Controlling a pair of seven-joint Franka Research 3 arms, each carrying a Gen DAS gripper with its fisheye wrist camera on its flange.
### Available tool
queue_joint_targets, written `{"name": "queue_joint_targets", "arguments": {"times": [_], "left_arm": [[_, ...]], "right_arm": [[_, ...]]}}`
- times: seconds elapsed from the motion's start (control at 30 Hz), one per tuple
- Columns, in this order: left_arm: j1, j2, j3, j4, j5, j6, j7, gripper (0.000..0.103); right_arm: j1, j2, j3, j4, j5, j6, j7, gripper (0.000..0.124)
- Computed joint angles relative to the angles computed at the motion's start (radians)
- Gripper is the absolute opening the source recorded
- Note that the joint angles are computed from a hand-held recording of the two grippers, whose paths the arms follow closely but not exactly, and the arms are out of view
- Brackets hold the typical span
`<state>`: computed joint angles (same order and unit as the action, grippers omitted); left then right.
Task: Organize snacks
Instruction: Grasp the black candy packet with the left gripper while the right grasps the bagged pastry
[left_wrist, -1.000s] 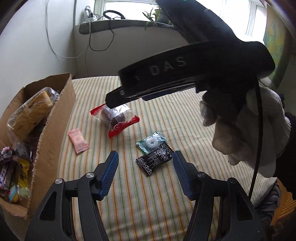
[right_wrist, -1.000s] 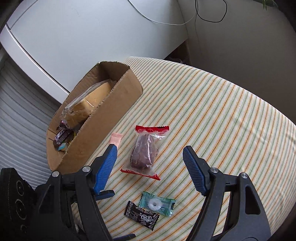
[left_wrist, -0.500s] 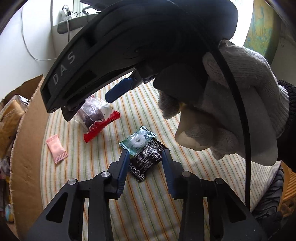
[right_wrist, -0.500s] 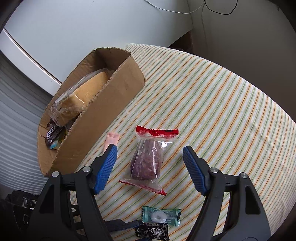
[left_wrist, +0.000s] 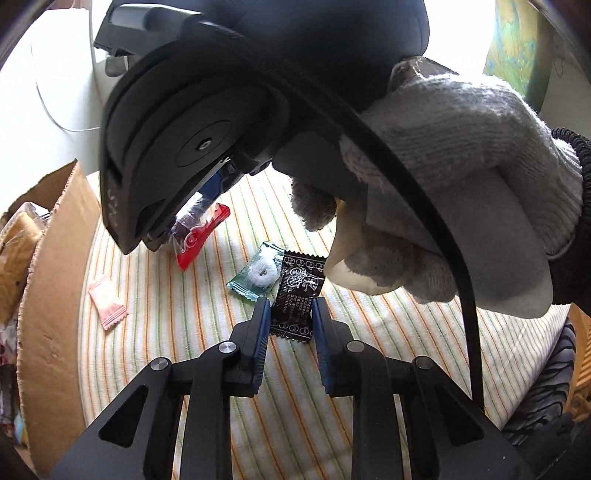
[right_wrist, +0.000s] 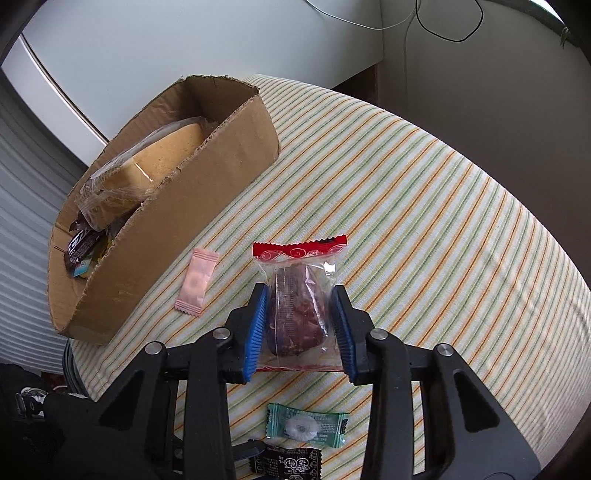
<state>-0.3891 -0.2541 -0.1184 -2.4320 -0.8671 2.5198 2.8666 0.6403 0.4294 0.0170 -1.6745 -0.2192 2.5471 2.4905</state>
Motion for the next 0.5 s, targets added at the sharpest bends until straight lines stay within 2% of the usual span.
{"name": "queue_joint_targets", "arguments": {"times": [0.27, 0.5], "left_arm": [[0.001, -0.049, 0.015, -0.034, -0.002, -0.015, -0.038, 0.020], [0.004, -0.102, 0.050, -0.070, -0.027, -0.033, -0.065, 0.020]], "right_arm": [[0.013, -0.104, -0.021, -0.148, -0.070, 0.097, 0.118, 0.036], [0.013, -0.205, -0.011, -0.254, -0.197, 0.109, 0.272, 0.035]]}}
